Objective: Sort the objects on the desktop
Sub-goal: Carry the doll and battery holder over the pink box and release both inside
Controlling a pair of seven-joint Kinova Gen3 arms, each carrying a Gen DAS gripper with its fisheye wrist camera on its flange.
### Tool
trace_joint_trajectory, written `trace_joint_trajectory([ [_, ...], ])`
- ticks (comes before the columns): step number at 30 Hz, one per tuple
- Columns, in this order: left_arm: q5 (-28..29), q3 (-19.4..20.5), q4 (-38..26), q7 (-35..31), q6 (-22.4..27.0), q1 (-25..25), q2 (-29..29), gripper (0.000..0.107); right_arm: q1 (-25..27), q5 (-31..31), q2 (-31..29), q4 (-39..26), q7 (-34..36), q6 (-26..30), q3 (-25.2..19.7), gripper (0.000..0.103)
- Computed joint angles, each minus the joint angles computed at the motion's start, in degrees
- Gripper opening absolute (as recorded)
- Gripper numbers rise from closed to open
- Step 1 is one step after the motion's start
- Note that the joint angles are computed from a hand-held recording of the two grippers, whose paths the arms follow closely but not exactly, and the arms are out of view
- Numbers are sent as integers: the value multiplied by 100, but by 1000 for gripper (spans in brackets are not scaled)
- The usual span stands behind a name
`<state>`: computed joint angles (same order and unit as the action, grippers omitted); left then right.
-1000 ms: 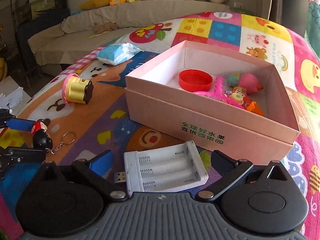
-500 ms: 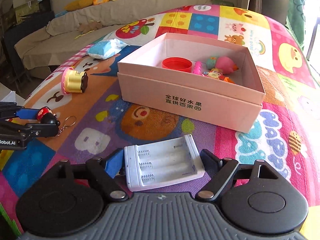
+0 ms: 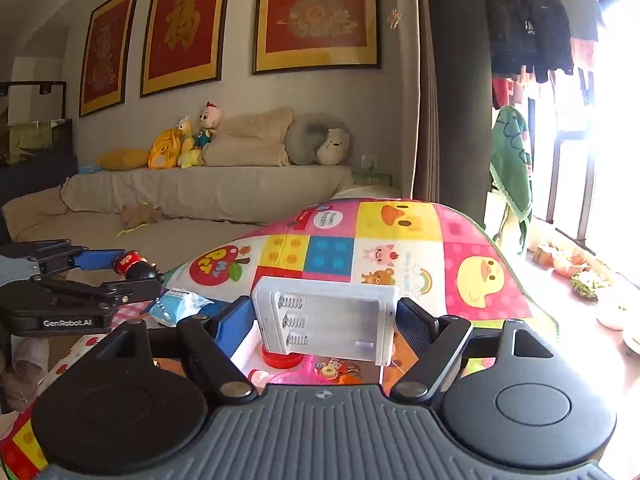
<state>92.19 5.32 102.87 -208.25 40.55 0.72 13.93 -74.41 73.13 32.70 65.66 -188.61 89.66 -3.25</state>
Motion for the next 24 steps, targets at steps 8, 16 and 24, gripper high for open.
trace_joint_trajectory([
  [8,-1165,550,-1074,1273,-1207,659,1089,70,352,-818,-63,418,-284,-660,229,78],
  [16,-1876,260,-1480,2484,-1147,821,1429,83,611,-1188,-8,505,-415,-808,263,78],
  [24,-780,898,175,731,-755,-755,699,96,1007,-1471,114,151,61,-1216,357,79],
])
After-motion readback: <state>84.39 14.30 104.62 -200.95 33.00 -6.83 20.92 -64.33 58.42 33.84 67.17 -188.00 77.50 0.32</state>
